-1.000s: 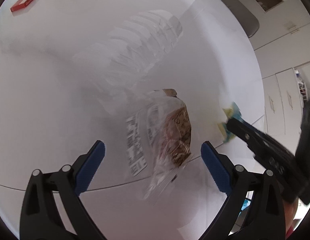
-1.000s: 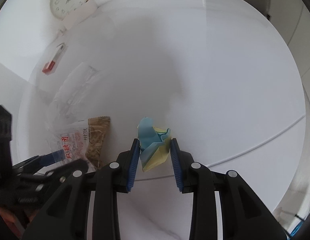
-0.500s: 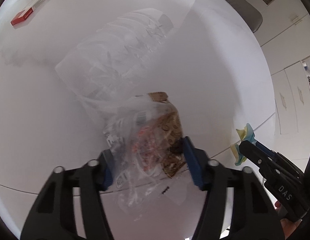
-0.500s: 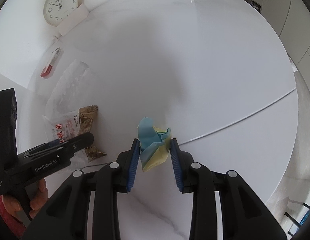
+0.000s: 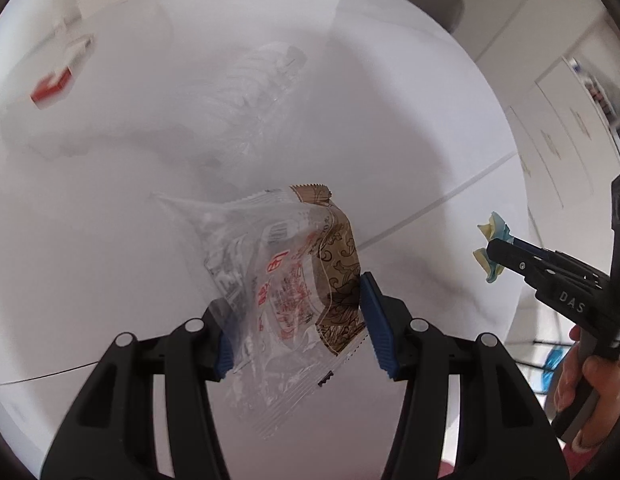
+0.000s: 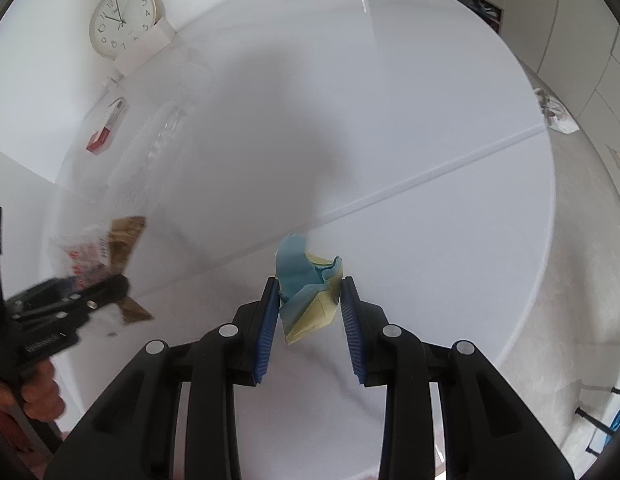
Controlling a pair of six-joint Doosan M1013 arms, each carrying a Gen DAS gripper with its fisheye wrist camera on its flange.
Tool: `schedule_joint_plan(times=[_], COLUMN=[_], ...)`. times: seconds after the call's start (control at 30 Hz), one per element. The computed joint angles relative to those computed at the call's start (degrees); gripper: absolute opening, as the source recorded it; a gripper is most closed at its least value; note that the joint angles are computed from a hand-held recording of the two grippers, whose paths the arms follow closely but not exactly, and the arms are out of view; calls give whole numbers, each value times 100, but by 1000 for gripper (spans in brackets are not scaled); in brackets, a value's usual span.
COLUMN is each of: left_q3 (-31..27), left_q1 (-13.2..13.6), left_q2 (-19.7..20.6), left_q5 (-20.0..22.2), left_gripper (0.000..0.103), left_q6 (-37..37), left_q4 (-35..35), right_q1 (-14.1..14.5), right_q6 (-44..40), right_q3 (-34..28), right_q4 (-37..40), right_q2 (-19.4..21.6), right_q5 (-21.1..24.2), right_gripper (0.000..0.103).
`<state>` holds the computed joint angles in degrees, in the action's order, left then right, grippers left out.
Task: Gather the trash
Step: 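Carry the plastic bag and folded paper to the white bin and release both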
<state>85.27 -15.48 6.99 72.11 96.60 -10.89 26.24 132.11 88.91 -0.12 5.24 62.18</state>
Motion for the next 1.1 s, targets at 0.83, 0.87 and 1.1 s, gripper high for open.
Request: schedule_joint_plan(times=[0.83, 0.87, 1.1], left_q3=[744, 803, 930], left_q1=[-1088, -1129, -1462], left_q2=[-901, -963, -1036], left_q5=[486, 498, 559], left_gripper=[52, 52, 52], left_q6=[1710, 1718, 1782], left_q4=[-669, -667, -637], right_q1=[1163, 1167, 1224], right_q6=[3077, 3118, 3616], right_q3=[1838, 1866, 2127], right_q4=[-266, -232, -275], right_q2=[-1418, -1444, -1791], right_q5=[956, 970, 1131], right_gripper=[96, 96, 100])
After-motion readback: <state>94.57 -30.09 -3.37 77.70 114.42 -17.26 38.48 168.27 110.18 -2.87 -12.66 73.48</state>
